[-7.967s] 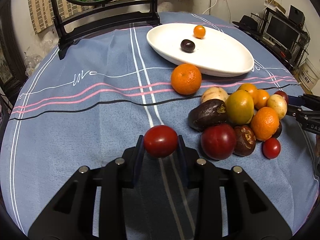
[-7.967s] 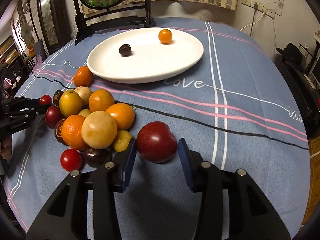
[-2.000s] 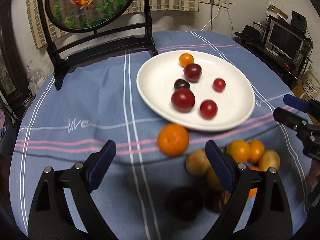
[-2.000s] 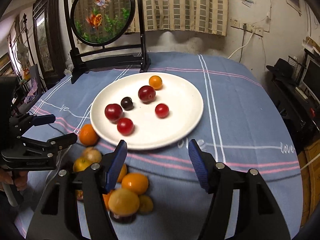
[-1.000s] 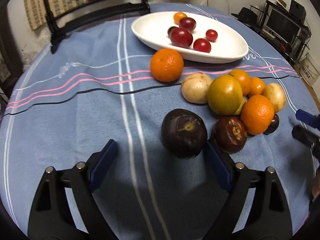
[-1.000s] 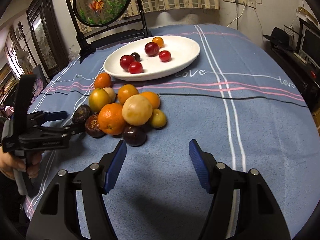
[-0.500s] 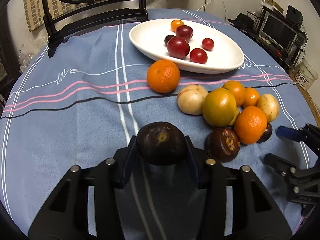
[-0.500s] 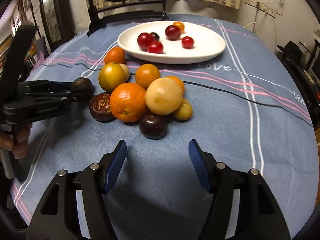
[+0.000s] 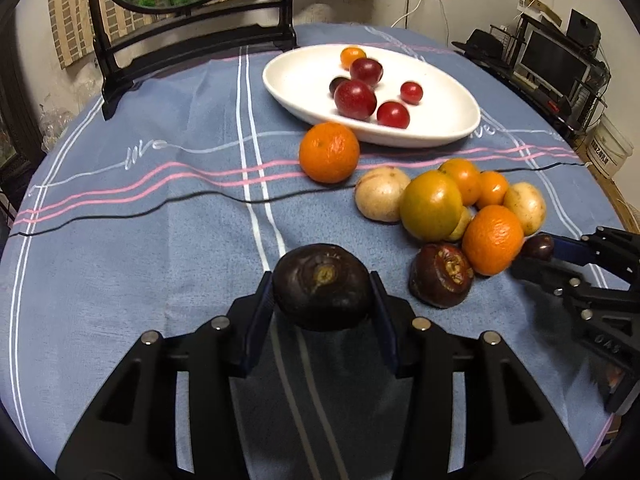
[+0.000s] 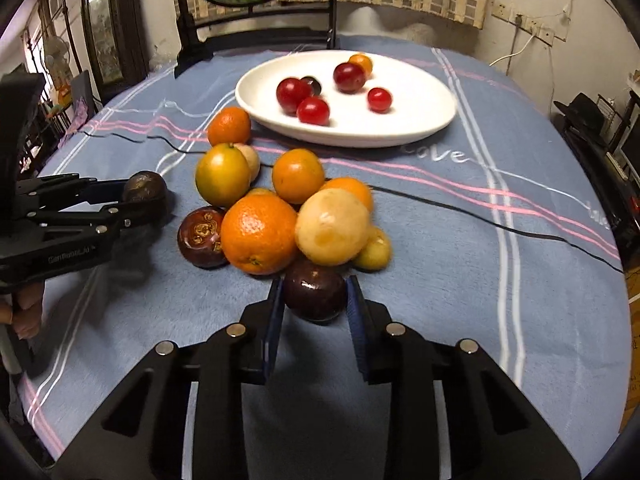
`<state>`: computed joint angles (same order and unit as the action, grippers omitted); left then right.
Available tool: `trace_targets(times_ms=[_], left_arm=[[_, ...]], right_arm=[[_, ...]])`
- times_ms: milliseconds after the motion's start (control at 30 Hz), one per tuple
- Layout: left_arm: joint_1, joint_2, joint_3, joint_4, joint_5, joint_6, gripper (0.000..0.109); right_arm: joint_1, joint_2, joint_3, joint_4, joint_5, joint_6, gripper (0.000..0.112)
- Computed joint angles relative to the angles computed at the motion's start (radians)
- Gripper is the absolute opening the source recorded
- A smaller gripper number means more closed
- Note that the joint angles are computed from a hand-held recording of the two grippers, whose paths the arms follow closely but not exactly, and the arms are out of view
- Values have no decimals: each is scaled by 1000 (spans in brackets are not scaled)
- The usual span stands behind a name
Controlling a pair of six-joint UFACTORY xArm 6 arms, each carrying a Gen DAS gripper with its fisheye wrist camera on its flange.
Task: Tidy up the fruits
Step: 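Carry both dark fruits onto the white plate and open both grippers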
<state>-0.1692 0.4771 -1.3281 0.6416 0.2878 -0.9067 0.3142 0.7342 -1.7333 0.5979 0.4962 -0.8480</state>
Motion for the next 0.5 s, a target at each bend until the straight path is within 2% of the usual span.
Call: trace_targets(times_ms=[133,300,400,500], left_arm=[[2,-45,18,39,-7,-21,47],[1,-35,-73,8,21,30,47],[-5,24,-193,7,67,60,47],[-4,96,-308,-73,101,136,47]], right_arm=[[-21,-75,67,127,-40,-121,31],[-29,-83,8,285,-85,-226,31],[-26,-16,-109,273,-75,-192,31],[-20,91,-267,185,-52,-99,31]])
